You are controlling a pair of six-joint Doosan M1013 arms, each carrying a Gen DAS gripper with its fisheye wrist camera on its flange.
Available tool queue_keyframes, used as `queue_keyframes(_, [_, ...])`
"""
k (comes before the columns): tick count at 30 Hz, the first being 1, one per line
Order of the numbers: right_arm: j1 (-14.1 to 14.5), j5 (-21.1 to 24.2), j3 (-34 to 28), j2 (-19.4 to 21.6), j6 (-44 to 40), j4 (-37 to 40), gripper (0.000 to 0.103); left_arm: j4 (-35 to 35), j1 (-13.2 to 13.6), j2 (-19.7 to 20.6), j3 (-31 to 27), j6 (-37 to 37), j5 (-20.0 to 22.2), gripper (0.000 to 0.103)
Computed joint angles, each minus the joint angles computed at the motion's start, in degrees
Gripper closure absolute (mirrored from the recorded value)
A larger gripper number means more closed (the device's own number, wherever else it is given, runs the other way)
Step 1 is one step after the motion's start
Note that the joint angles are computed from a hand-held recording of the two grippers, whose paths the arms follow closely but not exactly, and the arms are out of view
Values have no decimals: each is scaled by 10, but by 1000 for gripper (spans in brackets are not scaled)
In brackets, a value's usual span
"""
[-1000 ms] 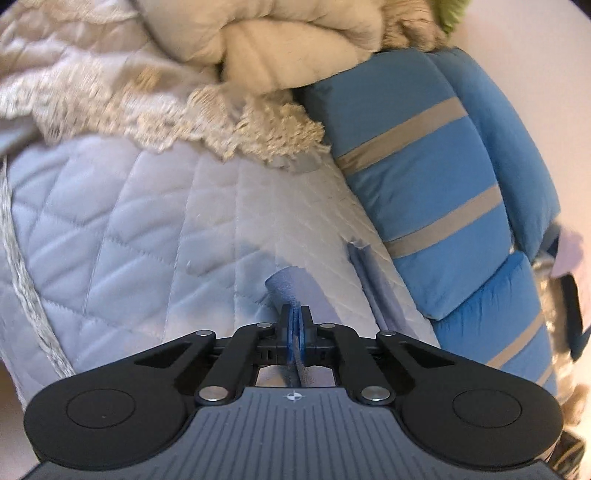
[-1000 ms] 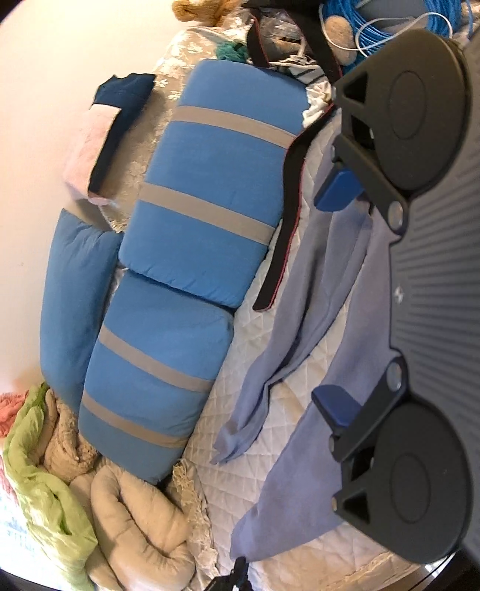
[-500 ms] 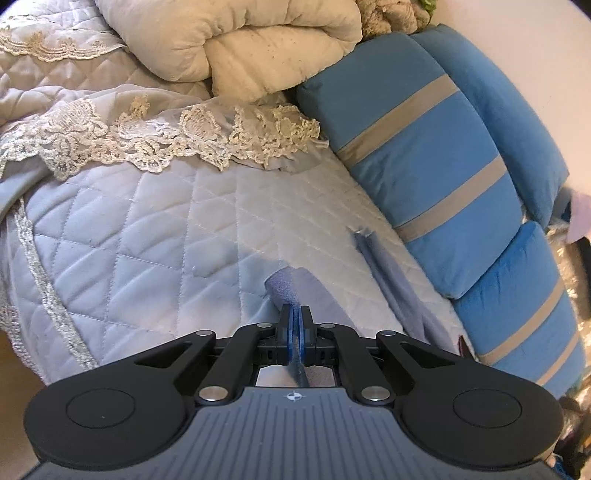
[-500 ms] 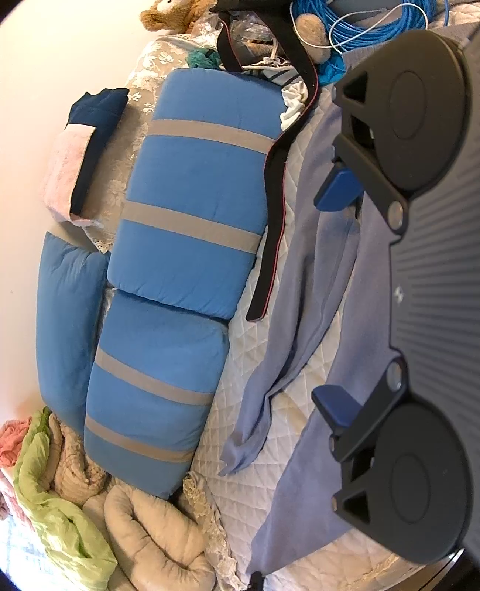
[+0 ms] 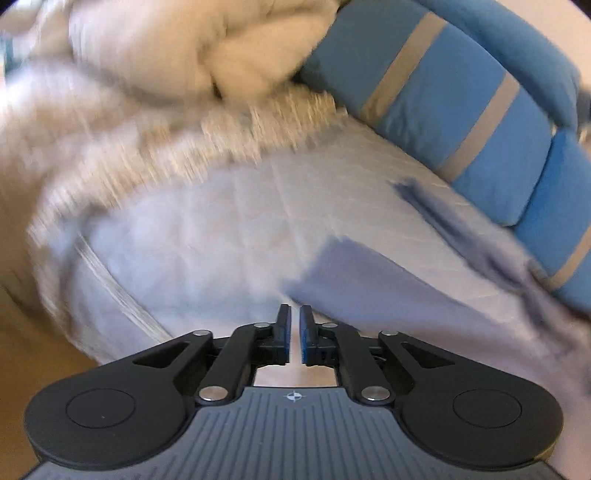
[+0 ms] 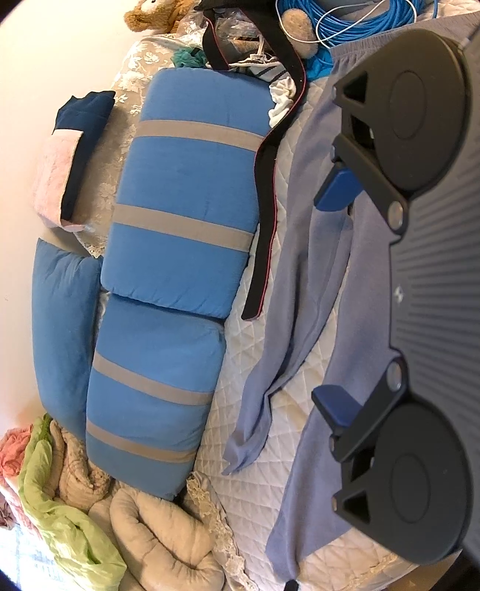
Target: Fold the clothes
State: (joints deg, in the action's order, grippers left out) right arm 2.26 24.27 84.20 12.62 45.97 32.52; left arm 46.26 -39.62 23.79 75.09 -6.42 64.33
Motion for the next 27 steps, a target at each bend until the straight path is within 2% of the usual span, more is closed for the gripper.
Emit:
queue_keyframes(1, [0,2,0,0,-2,2,0,19,-6,4,-8,17,29,87])
queue_keyframes(2, [0,3,-1,0,-4,4,0,55,-10,4,-8,28,31,70])
queue_keyframes(3, [-1,5,-1,0,-6,6,0,81,-9,1,-2,52,9,56])
queue_keyframes(5, [-1,8,-2,1,-9,11,0,130,-4,-5,8,99,-39,49])
queue_keyframes(6, [-2,10,-3,1,-11,13,0,123,8,-10,15,117,-87,48])
queue_keyframes(8, [-2,15,-4,1,-16,18,0,93,35,-18,26,167,-183,48])
queue_keyframes(9, [-2,16,-4,1,-19,21,0,62,46,-16,24,186,-210,48])
queue_keyframes(11, [-2,17,-3,1,-26,27,0,-9,66,-8,13,240,-230,48])
queue_keyframes(15, [-4,14,-2,1,-26,23,0,-69,81,6,0,305,-233,48])
queue_keyframes(18, [-6,18,-5,3,-8,7,0,-89,81,10,3,363,-250,49])
queue_keyframes(22, [-10,22,-9,5,6,3,0,-115,78,20,-2,423,-236,49])
queue_keyframes(24, [-11,24,-10,6,7,5,0,-98,76,22,4,418,-242,50])
queue_keyframes(25, [-11,25,-10,6,7,5,0,-93,77,21,7,413,-249,53])
queue_keyframes(27, [-12,26,-11,6,4,8,0,-89,78,21,8,401,-251,78])
